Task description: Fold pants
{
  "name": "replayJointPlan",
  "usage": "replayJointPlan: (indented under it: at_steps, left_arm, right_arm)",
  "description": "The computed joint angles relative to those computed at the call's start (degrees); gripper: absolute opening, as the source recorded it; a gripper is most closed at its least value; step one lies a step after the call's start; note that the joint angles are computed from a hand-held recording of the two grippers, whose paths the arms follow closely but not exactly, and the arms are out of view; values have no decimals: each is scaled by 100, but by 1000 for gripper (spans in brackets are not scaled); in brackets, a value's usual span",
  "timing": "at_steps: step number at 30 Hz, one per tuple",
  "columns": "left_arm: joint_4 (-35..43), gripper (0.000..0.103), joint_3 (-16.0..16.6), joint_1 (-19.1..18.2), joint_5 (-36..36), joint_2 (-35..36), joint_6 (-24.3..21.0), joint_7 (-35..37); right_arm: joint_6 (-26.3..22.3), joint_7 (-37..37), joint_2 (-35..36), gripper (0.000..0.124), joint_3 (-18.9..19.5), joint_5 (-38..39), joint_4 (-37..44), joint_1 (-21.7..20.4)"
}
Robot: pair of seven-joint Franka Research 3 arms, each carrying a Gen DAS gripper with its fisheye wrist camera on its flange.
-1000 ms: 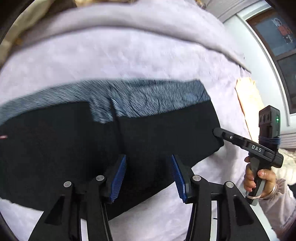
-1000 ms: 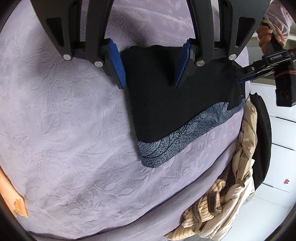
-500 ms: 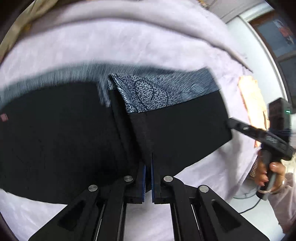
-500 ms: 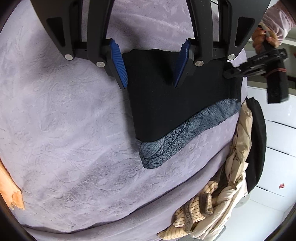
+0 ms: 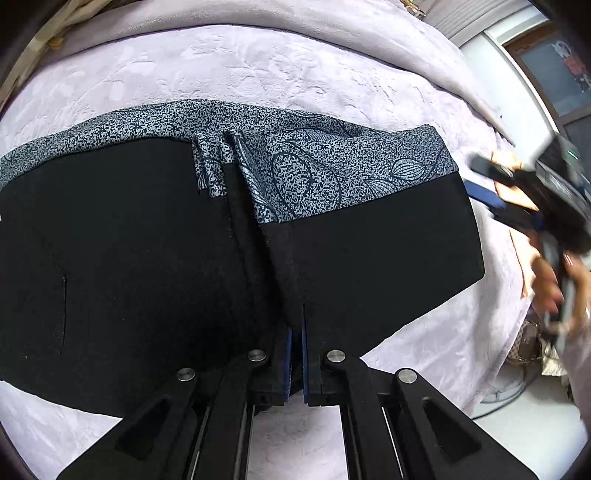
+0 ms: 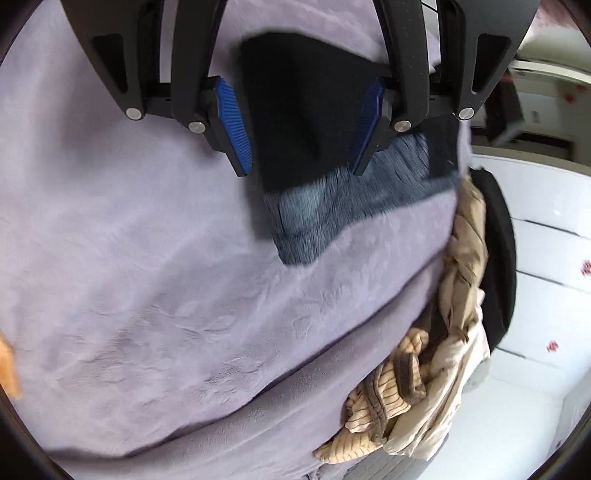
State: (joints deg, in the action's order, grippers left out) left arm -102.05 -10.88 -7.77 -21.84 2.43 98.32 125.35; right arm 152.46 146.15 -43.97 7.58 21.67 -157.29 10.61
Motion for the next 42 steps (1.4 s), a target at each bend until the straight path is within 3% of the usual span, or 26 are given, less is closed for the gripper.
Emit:
replayJointPlan:
  at_steps: [2, 3, 4, 5, 7, 8, 9, 11, 13, 15, 18, 21, 22, 26, 28, 30, 33, 34, 37, 42]
  left_arm:
    - [19, 5, 7, 9, -2, 12, -22, -2]
    - [40, 5, 3, 6, 12, 22, -21, -31]
    - [45, 5, -2, 3, 14, 22, -19, -48]
    - [71, 5, -7, -3, 40, 33, -25, -84]
    - [74, 5, 1, 11, 42, 37, -49, -44]
    - [59, 5, -2, 13, 31, 36, -41, -17]
    - [30, 5, -3, 16, -1, 25, -14, 23]
    - [10, 5, -7, 12, -41, 17, 42, 32]
    - [-28, 5, -31, -28, 43, -14, 184, -81]
    - [-22, 5, -31, -50, 97, -57, 213, -275]
    - [42, 6, -10, -58, 154, -150, 143, -399]
    - [-23, 28, 10, -87, 271, -403, 490, -419]
    - [-22, 31, 34, -91, 226, -458, 579, -397]
    - [244, 31, 32, -163, 172, -388, 659, -371]
    - [338, 31, -44, -250, 195, -274, 712, -358]
    - [421, 31, -172, -390, 279, -73, 789, -387]
    - [160, 31, -303, -578, 891, 62, 1286, -659]
    - [203, 31, -280, -573, 969, 234, 1231, -865]
    - [447, 31, -195, -316, 317, 533, 903, -923]
    - [423, 31, -242, -276, 637, 344, 885, -879]
  right_arm:
    - [732, -515, 356, 59, -616, 635, -193, 534]
    - [1011, -813, 539, 50, -974, 1054, -240, 889]
    - [1127, -1088, 676, 40, -1191, 1514, -229, 1121]
    - [1030, -1032, 739, 39, -1255, 1572, -172, 1154]
    - [887, -1044, 657, 35, -999, 1541, -55, 941]
    - [588, -943, 595, 35, -794, 1322, 59, 689]
    - [204, -831, 602, 35, -621, 1040, 218, 431]
    - [-1040, -453, 913, 35, -109, -74, 857, -269]
    - [-1679, -293, 1392, 35, 142, -801, 1356, -485]
    - [-1959, 54, 1735, 39, 306, -1268, 1687, -543]
    - [-1924, 378, 1617, 52, 270, -1453, 1739, -384]
    - [-1993, 548, 1194, 52, 290, -1482, 1629, -243]
    - [-2071, 649, 1043, 52, 340, -1546, 1599, -245]
    - [-2289, 1048, 480, 48, 529, -1699, 1476, -225]
    - [-2286, 1051, 424, 36, 561, -1759, 1498, -209]
    - [-2286, 1014, 479, 35, 570, -1764, 1555, -169]
    - [-2105, 1042, 627, 35, 557, -1613, 1529, -64]
    - [-2033, 1072, 736, 35, 568, -1552, 1538, -25]
    - [-1819, 1260, 997, 35, 641, -1440, 1510, 87]
    - [-2146, 1492, 1301, 35, 792, -1875, 1881, 155]
